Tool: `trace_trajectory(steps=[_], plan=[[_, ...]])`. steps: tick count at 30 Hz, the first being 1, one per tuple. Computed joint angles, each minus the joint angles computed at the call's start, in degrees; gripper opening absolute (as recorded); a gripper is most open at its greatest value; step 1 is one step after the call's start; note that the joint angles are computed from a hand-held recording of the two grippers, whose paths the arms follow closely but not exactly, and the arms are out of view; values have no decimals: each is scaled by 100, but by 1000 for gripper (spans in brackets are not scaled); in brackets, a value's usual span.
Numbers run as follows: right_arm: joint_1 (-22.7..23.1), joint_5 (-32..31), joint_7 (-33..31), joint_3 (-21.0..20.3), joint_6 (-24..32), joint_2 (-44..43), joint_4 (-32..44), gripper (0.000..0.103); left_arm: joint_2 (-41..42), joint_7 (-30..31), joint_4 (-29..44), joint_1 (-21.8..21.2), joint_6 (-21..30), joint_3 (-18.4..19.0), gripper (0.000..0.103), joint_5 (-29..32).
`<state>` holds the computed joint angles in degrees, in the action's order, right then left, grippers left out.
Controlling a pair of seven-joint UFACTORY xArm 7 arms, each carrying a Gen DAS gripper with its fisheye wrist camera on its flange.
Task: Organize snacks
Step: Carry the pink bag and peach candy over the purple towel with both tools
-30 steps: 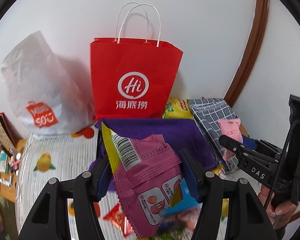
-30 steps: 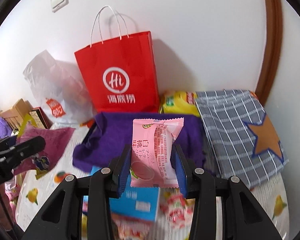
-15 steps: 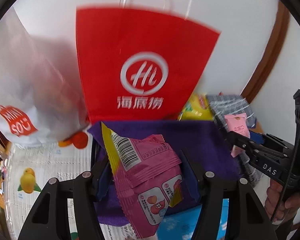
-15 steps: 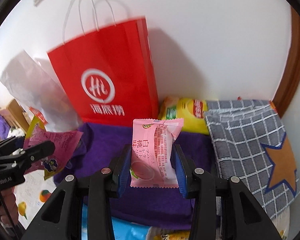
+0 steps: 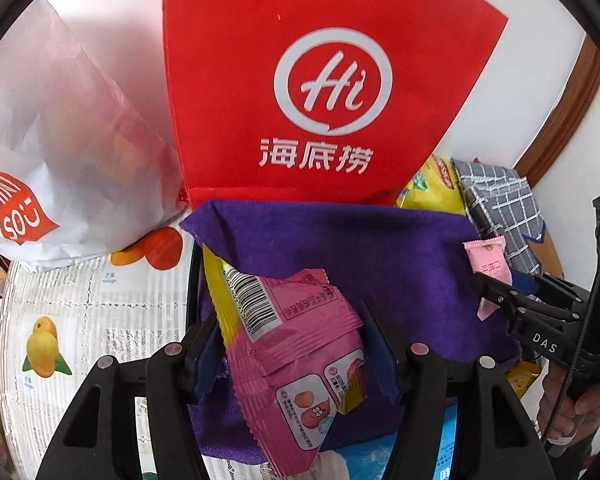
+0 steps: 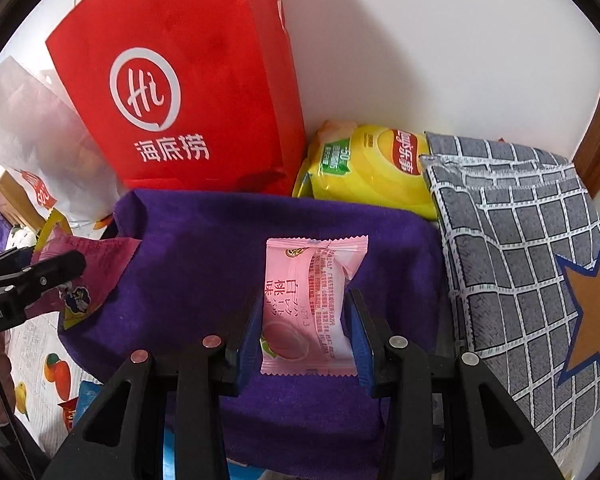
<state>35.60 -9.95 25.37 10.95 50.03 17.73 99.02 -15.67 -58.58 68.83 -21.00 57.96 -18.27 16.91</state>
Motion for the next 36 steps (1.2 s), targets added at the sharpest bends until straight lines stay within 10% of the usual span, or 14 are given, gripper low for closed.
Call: trace_trajectory(steps=[36], plan=[[130, 88, -231, -67, 631, 460, 512, 41, 528, 420, 323, -212, 282, 208, 61, -263]])
